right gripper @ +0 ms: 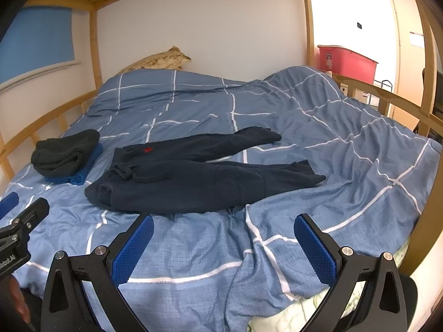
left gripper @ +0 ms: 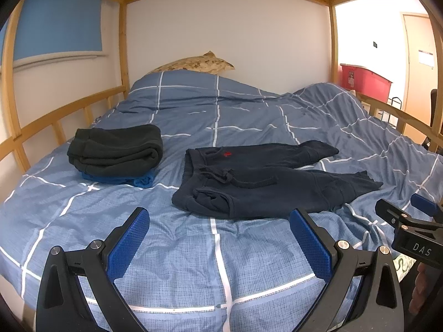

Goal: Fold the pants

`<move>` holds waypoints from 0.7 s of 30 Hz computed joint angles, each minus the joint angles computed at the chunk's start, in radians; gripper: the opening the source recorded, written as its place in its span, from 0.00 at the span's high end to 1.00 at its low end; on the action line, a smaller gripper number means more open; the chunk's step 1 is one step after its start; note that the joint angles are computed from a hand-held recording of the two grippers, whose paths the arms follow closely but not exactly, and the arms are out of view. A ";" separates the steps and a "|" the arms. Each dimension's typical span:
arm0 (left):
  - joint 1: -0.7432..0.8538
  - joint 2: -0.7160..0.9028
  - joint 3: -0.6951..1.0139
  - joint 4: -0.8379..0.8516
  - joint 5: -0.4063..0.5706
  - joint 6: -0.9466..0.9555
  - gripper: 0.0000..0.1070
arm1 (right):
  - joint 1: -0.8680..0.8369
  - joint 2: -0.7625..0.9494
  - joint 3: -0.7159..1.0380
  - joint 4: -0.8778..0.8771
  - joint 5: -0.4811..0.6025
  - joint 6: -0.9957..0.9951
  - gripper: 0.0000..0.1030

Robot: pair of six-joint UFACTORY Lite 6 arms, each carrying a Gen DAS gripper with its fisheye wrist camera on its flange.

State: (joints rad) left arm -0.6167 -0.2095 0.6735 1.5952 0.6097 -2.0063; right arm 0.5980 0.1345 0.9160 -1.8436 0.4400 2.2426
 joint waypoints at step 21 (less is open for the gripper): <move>0.009 0.003 0.004 -0.008 -0.018 0.002 0.04 | 0.003 0.001 0.000 0.001 0.003 0.000 0.00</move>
